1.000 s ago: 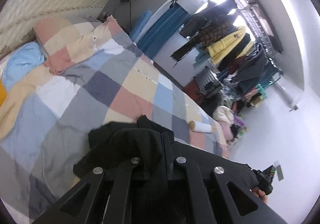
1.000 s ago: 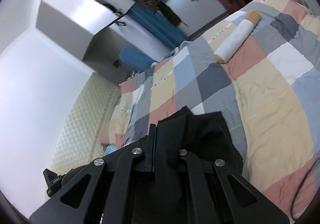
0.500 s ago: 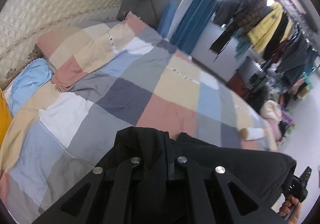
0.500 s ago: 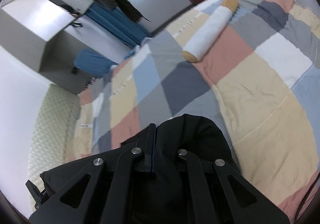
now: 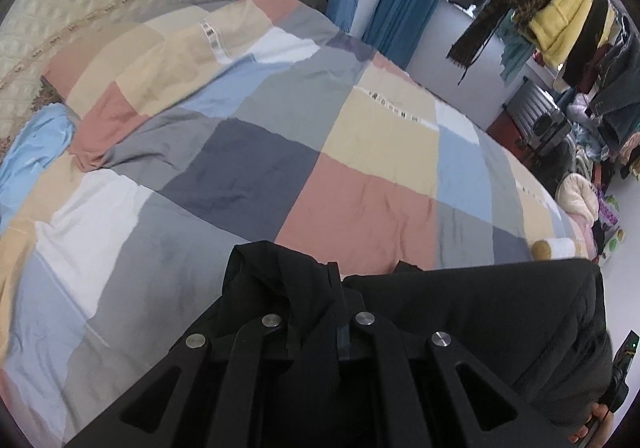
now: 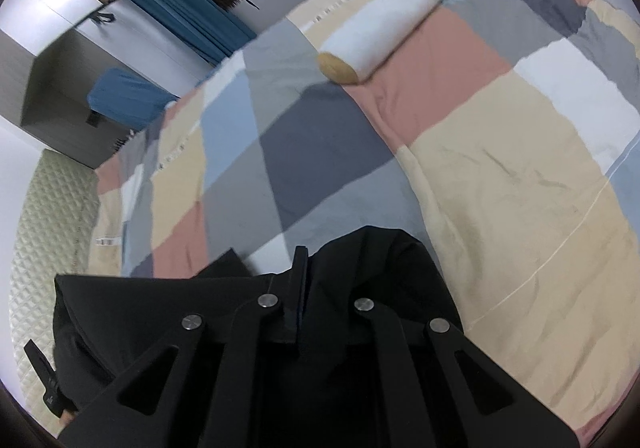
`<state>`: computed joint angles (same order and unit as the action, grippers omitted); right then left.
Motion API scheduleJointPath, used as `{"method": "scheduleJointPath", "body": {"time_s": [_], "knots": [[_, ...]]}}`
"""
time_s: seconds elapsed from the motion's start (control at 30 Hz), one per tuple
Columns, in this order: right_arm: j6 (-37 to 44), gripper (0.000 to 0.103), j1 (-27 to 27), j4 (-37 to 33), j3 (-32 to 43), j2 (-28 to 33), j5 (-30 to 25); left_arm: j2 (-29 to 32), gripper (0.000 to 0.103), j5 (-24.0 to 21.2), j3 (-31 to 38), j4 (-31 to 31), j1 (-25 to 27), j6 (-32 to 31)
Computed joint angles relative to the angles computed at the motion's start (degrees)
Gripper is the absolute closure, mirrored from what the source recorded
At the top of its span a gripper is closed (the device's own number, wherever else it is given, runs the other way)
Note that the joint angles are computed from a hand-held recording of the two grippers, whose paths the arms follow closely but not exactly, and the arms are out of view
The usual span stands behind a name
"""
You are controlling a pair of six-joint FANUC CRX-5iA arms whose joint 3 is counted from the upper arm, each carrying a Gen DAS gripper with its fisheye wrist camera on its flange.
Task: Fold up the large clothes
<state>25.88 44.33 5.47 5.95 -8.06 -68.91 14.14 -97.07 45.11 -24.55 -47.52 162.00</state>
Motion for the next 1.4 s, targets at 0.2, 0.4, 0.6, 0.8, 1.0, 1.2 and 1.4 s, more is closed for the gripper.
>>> {"method": "scheduleJointPath", "body": {"time_s": [0.2, 0.4, 0.6, 0.8, 1.0, 1.2, 1.4], "knots": [[0.55, 0.097, -0.95, -2.32, -1.32, 0.53, 1.41, -1.86, 0.095, 3.58, -3.95, 2.86, 1.25, 0.74], [1.77, 0.086, -1.94, -6.03, -2.20, -2.75, 2.72, -8.04, 0.093, 10.54, -11.44, 6.19, 1.74, 8.22], [-2.30, 0.032, 0.15, -4.63, -4.76, -10.29, 4.66, -10.98, 0.076, 10.09, -10.01, 4.11, -1.14, 8.87], [-3.00, 0.032, 7.79, 5.11, -2.04, -13.09, -1.19, -8.95, 0.037, -2.97, 3.74, -14.04, -13.15, 9.28], [-3.26, 0.030, 20.52, 19.25, -1.60, -13.07, -6.96, -1.87, 0.036, -9.48, 15.56, -25.99, -22.51, -5.05], [-3.01, 0.030, 27.47, 23.79, -4.40, -10.33, -4.56, 5.17, 0.036, -6.95, 19.68, -18.99, -20.75, -9.99], [1.96, 0.029, 29.03, 22.79, -4.13, -3.79, -1.82, 7.07, 0.036, -1.99, 17.28, -13.64, -17.43, -8.80]]}}
